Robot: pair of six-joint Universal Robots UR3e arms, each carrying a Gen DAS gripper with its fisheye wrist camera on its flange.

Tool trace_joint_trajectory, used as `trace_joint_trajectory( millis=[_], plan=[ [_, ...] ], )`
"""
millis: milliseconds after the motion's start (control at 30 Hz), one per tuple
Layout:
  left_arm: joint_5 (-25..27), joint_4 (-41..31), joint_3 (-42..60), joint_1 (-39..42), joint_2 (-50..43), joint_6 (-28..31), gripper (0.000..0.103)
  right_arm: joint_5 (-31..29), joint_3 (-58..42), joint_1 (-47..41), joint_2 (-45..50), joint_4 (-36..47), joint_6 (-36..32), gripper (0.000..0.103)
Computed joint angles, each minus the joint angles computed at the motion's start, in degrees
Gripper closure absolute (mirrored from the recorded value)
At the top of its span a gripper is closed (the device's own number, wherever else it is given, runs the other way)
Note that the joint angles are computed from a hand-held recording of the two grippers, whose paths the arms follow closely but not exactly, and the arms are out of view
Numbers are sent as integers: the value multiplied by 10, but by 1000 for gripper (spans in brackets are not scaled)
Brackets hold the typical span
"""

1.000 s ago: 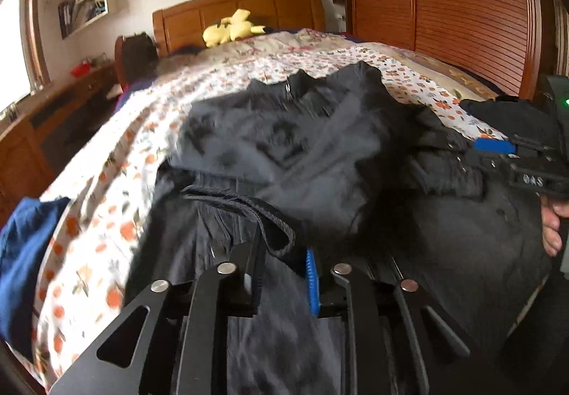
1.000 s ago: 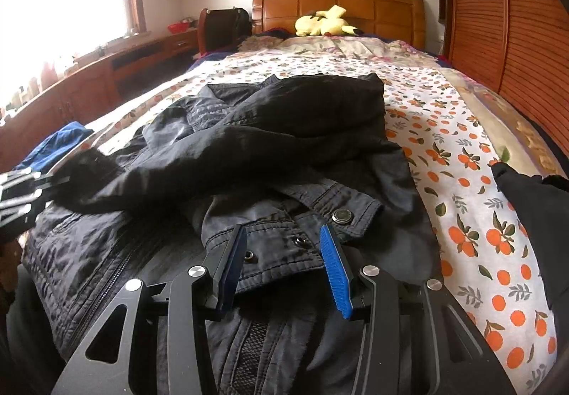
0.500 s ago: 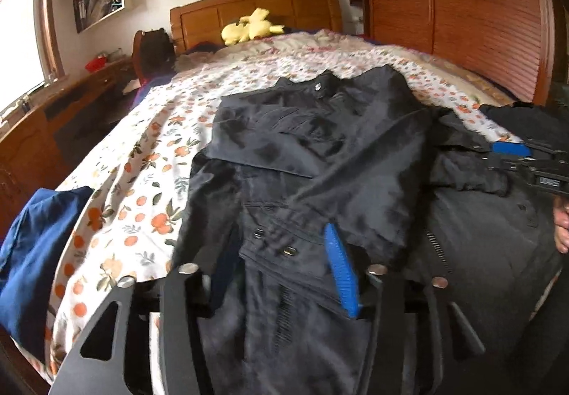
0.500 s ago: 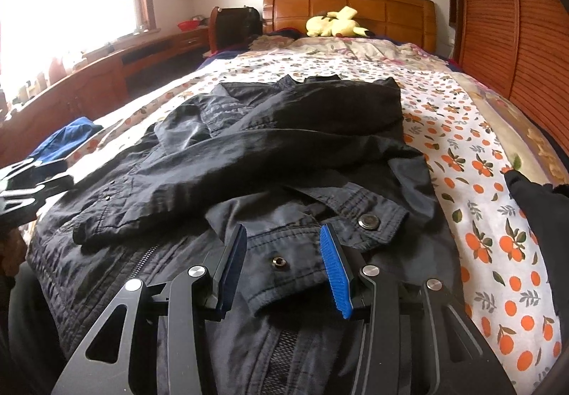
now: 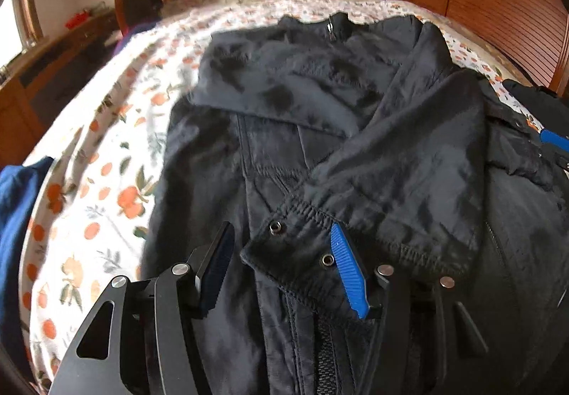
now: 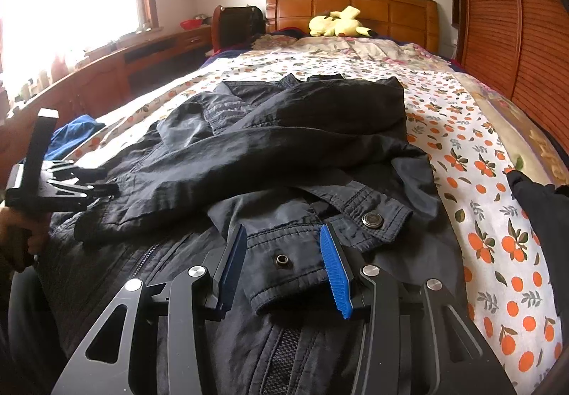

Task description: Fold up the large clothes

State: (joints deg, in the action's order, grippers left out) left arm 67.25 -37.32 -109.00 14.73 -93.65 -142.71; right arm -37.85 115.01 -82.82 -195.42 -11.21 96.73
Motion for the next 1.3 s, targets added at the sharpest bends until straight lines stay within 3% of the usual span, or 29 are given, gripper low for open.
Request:
trace_joint_trajectory(
  millis=[133,267,333,533,700,833,867,900,967,1133,1200,1267,1300],
  plan=[
    [-34,-34,-4,17,14,26,66,1,11,6,-2,-14,6,62],
    [-45,-66,-13,13,32,61,100,2,12,8,-4,-16,10,62],
    [-34,-47,-25,2,42,63,103,1,11,7,-3,-15,9,62],
    [-73,3,-63,31,121,28,103,0,16,9,-3,-22,13,62],
    [-112,-15,-35,66,147,15,103,0,15,9,-4,-21,12,62],
    [-100,-32,-11,61,130,14,101,1,19,13,-5,-28,18,62],
    [-97,-36,-9,63,126,19,83,1,19,13,-5,-28,17,62],
    [-93,-38,-3,61,116,21,53,0,19,13,-4,-28,17,62],
    [-83,-31,-7,55,99,24,29,1,19,13,-5,-28,17,62],
    [3,-35,12,6,10,42,29,0,23,15,-7,-28,15,62],
    [15,-34,8,0,-6,48,32,-1,21,14,-5,-26,13,62],
    [-9,-55,8,11,-2,56,44,1,24,20,-7,-33,20,62],
    [-19,-64,6,16,2,60,60,0,22,16,-7,-28,15,62]
  ],
)
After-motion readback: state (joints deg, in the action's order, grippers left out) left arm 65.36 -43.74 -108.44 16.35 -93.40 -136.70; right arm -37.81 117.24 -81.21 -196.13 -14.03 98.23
